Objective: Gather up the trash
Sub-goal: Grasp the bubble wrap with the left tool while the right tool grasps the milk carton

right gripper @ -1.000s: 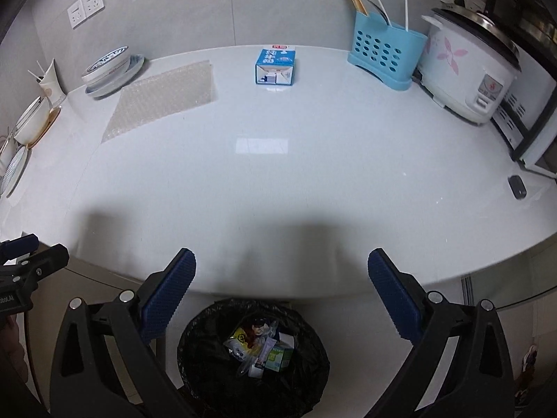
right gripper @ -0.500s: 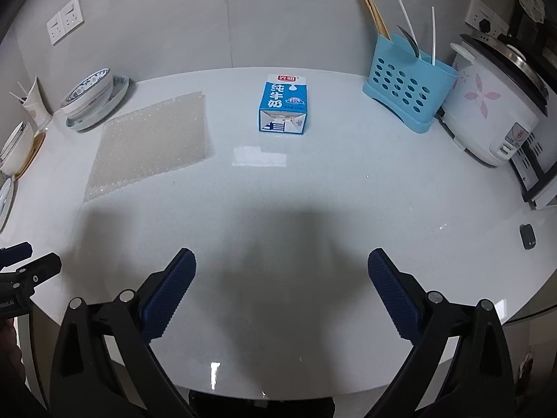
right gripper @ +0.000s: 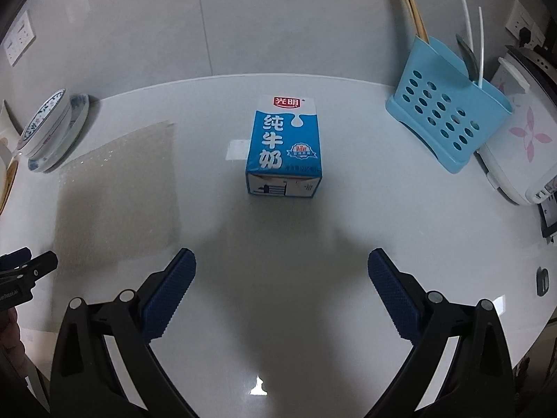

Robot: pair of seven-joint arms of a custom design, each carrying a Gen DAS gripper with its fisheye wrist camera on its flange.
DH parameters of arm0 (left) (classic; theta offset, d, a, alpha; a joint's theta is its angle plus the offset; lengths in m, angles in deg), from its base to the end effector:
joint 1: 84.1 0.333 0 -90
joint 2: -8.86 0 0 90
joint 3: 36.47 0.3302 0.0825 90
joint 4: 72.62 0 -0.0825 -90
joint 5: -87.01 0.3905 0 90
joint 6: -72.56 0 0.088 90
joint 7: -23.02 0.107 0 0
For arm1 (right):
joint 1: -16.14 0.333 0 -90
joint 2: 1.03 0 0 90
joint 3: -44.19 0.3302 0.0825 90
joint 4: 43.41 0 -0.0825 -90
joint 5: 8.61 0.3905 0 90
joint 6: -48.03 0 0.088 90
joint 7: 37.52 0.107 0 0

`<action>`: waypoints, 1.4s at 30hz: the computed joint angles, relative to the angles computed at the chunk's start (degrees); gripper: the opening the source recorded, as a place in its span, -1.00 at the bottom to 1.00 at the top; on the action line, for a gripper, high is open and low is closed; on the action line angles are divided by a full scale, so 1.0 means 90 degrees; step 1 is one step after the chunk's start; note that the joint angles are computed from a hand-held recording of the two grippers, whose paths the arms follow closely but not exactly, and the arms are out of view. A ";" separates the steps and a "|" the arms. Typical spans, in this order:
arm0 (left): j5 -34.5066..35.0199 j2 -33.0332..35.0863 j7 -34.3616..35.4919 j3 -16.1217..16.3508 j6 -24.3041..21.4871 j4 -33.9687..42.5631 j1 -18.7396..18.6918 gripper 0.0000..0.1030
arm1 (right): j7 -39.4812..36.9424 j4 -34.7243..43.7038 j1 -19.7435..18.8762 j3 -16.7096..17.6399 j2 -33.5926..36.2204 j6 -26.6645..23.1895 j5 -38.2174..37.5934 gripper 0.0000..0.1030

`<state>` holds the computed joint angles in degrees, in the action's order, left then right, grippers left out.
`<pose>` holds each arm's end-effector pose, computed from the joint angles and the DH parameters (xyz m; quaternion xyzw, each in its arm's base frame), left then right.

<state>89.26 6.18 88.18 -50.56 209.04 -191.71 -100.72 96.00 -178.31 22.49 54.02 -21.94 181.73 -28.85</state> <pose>0.4920 -0.2938 0.4958 -0.6503 0.7393 -0.1593 0.0718 0.4512 0.1311 0.5151 -0.5859 0.7742 -0.2123 0.1104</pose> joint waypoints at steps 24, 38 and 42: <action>0.0714 0.2329 -0.0335 -0.0006 -0.1710 0.2872 -0.0059 0.68 | -0.0362 0.2150 0.0281 -0.0970 0.2395 -0.0424 0.0853 0.60; 0.0411 0.2420 0.0122 -0.0143 -0.2076 0.3276 -0.0145 -0.80 | -0.0507 0.1892 0.0407 -0.0987 0.2182 -0.0318 0.1060 0.18; 0.0191 0.2071 0.0294 -0.0164 -0.1819 0.2860 -0.0063 -0.83 | -0.0449 0.1624 0.0398 -0.0892 0.1830 -0.0200 0.0889 0.18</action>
<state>90.98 24.82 90.83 -52.03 192.66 -165.97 -101.29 91.95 -163.70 26.08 45.99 -5.47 179.93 -20.86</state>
